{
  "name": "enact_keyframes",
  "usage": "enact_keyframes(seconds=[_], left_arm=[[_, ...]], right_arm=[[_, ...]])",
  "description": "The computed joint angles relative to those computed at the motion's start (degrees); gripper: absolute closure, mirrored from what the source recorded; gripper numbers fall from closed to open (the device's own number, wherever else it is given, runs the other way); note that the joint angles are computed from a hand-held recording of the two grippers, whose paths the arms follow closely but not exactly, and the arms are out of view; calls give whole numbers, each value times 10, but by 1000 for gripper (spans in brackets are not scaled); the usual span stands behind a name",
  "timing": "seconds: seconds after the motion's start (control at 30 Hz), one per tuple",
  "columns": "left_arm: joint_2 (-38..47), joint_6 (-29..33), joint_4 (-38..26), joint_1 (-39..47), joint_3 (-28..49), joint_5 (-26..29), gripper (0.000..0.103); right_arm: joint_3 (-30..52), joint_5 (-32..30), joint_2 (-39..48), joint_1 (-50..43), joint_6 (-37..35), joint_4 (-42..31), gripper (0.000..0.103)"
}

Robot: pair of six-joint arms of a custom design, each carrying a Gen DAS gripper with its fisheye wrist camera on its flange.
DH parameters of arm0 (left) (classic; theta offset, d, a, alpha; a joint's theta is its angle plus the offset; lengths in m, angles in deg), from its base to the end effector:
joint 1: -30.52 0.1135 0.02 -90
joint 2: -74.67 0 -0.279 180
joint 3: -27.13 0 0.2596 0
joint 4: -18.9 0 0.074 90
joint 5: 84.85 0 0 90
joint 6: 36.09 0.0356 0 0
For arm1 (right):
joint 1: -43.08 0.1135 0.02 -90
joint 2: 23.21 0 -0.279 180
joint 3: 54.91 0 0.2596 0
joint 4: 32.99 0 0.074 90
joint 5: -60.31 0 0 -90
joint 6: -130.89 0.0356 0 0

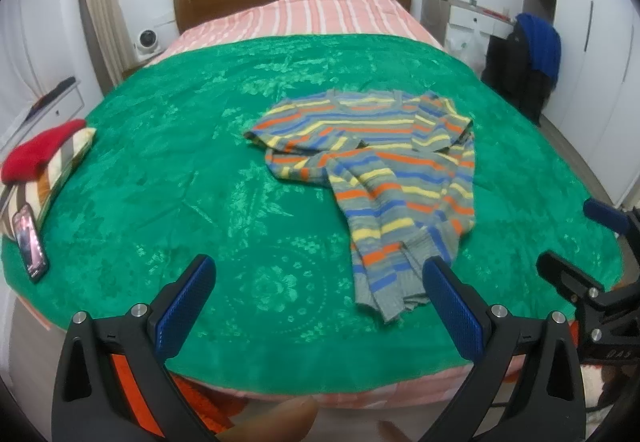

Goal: Fold small clothes

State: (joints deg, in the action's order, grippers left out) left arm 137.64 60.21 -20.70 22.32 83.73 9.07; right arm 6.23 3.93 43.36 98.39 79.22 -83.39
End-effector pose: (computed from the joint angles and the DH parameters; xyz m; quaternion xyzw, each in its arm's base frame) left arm 0.2247 -0.0348 0.2545 0.1296 0.9175 -0.0379 0.3741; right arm 0.1447 0.1744 0.2592 -0.0511 0.9175 0.0159 0.3940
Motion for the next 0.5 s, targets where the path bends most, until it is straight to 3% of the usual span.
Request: enact_keyframes(seconds=[0.5], left_arm=[[-6, -1, -6, -10, -5, -2, 0]], right_arm=[[-3, -5, 3, -1, 4, 1, 0]])
